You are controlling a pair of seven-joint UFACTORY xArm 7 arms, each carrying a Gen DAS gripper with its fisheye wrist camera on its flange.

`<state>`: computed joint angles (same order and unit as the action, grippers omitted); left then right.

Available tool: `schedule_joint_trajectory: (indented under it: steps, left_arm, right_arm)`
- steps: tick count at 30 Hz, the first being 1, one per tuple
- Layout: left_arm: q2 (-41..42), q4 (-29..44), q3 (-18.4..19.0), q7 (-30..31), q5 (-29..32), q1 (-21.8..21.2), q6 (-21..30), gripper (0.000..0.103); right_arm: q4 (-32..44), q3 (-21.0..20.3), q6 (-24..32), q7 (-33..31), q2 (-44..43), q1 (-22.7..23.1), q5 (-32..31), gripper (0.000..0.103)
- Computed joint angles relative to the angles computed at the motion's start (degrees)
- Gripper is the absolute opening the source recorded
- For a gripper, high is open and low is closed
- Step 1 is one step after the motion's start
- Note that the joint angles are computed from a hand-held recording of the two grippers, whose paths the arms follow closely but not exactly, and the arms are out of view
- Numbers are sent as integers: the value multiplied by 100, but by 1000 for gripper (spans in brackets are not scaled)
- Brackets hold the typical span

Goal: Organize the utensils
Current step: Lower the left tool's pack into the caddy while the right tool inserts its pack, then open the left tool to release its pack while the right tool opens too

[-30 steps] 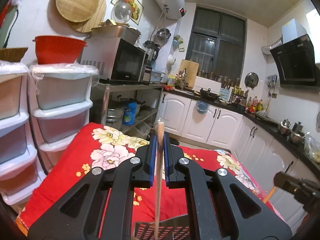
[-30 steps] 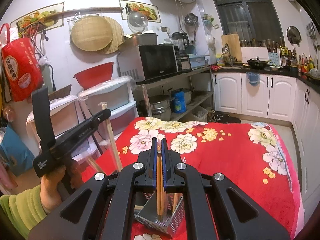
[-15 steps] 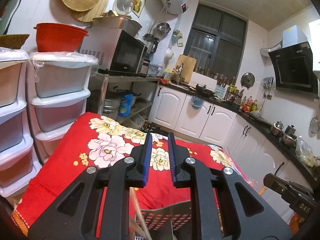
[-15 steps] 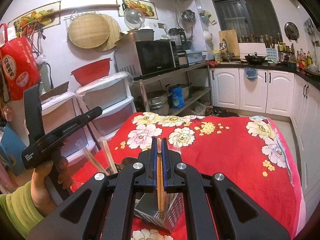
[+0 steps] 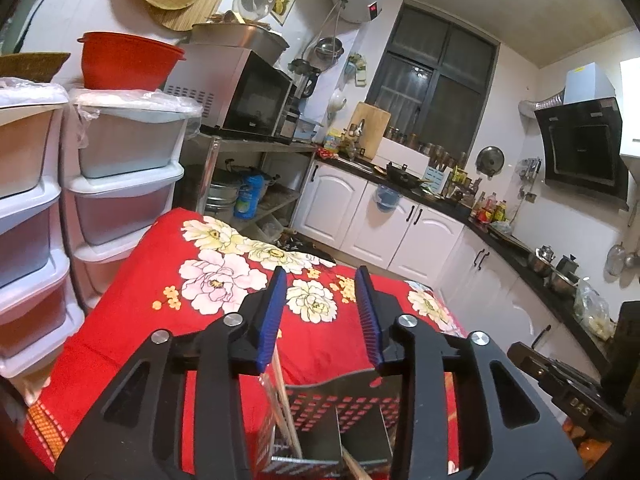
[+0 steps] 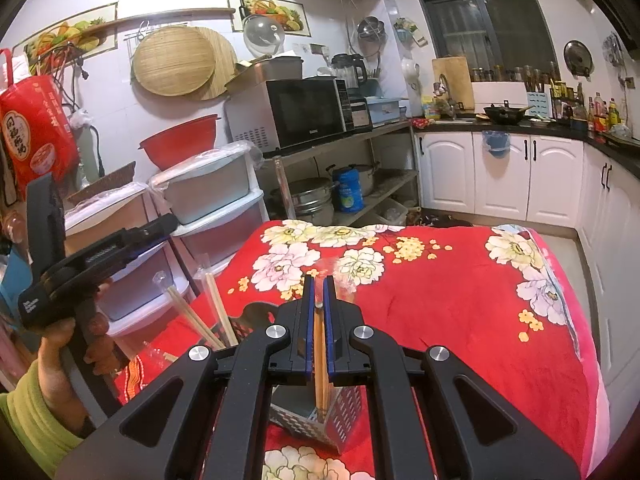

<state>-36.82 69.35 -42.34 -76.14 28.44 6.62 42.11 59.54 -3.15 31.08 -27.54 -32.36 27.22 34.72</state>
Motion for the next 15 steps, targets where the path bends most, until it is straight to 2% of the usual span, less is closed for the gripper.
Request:
schedule_joint_trajectory:
  steps: [2, 6, 11, 15]
  left_arm:
    - [-32, -11, 52, 28, -73, -100, 66, 34]
    - [-132, -119, 188, 72, -264, -353, 131, 40]
    - [-272, -193, 214, 164, -427, -557, 342, 49]
    - [-390, -262, 222, 227, -556, -692, 456, 55]
  right_arm:
    - [-61, -16, 27, 6, -70, -13, -9, 6]
    - [-179, -20, 36, 50, -214, -31, -32, 15]
    - [-254, -24, 72, 128, -372, -27, -110, 20]
    - [-336, -20, 76, 195, -511, -30, -190, 27]
